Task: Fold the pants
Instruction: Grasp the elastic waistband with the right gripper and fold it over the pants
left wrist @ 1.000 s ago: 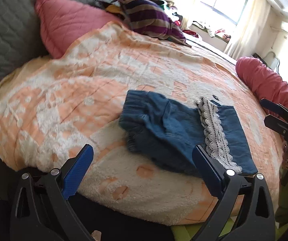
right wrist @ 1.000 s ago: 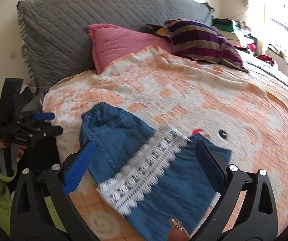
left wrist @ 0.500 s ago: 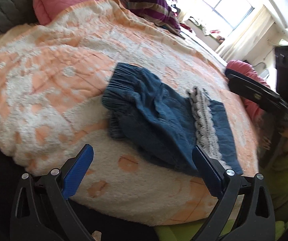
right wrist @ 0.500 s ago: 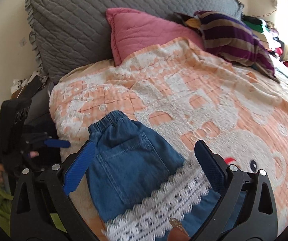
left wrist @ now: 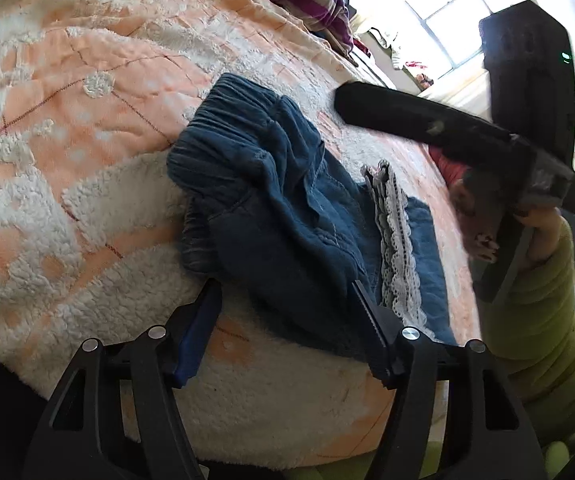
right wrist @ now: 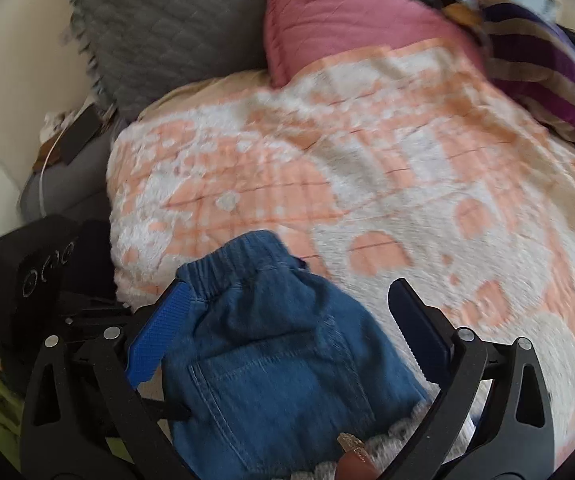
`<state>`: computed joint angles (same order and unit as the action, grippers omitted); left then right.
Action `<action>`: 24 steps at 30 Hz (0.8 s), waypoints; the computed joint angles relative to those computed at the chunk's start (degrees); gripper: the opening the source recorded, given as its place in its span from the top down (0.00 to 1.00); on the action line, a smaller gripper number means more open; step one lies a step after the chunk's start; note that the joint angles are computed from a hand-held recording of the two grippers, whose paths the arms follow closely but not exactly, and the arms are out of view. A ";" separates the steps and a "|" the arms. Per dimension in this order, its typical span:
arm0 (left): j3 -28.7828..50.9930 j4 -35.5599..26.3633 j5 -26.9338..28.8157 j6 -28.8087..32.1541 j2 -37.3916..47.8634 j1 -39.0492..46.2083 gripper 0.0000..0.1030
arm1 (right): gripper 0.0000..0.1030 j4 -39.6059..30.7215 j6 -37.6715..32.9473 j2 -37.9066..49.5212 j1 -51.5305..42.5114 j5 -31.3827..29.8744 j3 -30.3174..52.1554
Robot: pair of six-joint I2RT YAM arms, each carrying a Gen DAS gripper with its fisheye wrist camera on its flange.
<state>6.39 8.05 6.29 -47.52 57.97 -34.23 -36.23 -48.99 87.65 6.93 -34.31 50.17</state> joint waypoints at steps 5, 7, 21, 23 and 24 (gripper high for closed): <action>0.10 1.47 0.77 0.94 1.46 1.11 0.39 | 0.09 -1.00 -0.47 8.14 5.77 2.38 3.75; 0.02 1.99 1.24 0.98 1.80 1.65 0.38 | 0.10 -1.99 0.44 12.37 6.93 2.31 6.23; 1.03 10.83 3.89 -3.74 7.92 2.21 0.14 | 0.72 -20.87 -14.22 14.94 -4.29 -11.79 12.82; 2.41 12.09 3.99 -4.52 9.82 1.19 0.14 | 0.72 -24.04 -17.33 14.07 -6.84 -13.50 13.55; 3.17 12.54 4.24 -4.80 10.65 0.71 0.15 | 0.72 -27.06 -20.23 13.91 -9.08 -14.56 14.46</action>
<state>9.55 20.58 10.53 -52.32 68.62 -33.52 -63.28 -69.22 101.56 -2.15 -48.87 64.64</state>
